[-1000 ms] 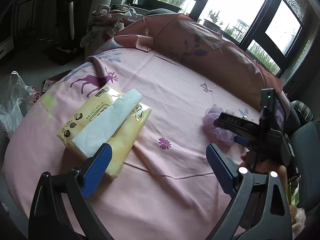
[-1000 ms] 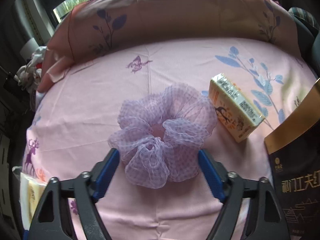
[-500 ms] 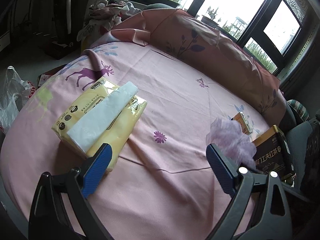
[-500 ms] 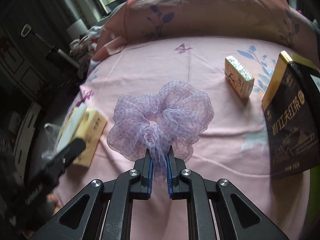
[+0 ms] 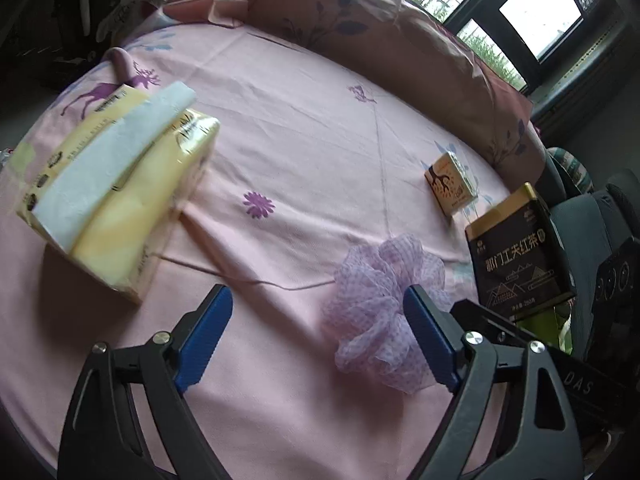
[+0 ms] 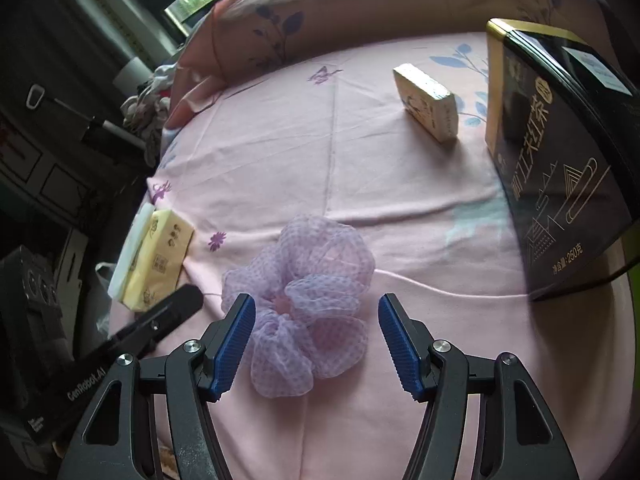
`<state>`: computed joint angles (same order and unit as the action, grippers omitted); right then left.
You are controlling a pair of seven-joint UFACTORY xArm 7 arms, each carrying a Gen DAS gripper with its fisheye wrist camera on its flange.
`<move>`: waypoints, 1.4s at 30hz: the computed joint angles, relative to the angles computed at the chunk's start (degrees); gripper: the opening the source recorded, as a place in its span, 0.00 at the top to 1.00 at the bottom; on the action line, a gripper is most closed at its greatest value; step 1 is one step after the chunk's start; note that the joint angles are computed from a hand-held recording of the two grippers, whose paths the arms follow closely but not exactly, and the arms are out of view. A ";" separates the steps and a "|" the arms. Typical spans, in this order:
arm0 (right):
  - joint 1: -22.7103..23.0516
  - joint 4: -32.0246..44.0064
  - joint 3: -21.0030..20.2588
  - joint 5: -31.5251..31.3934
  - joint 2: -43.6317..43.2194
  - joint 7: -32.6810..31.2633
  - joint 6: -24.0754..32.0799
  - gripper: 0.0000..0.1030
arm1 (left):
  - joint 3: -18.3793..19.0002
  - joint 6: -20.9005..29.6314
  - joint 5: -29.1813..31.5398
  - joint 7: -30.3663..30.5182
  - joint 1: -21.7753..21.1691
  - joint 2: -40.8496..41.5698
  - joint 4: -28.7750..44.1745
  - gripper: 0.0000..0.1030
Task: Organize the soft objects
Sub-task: 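Grasp the lavender mesh scrunchie with both tools together, then lift and carry the lavender scrunchie with both tools over the green box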
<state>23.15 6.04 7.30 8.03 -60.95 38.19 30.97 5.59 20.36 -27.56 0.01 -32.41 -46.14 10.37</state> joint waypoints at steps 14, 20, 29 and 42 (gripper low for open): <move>5.46 -1.73 -8.10 8.66 10.23 -6.77 -11.11 0.83 | 1.68 -1.66 -12.07 9.20 -9.29 7.41 2.82 0.82; 2.03 -4.59 -4.31 6.33 -6.99 -4.23 -4.44 0.84 | -0.83 -7.77 -10.65 7.89 -12.61 -0.50 0.89 0.82; -6.96 -4.07 -0.28 -2.40 -37.85 -1.56 14.95 0.84 | -1.31 -14.03 -6.56 2.59 -23.49 -0.11 6.99 0.82; -32.16 -1.32 -14.46 -12.95 -55.74 -10.78 27.86 0.84 | 1.22 -16.02 -1.56 3.34 -39.13 20.70 27.58 0.82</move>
<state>-9.00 4.72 -7.16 -4.92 -116.70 27.40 58.83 6.81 4.34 -29.12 3.35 -71.54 -25.44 37.95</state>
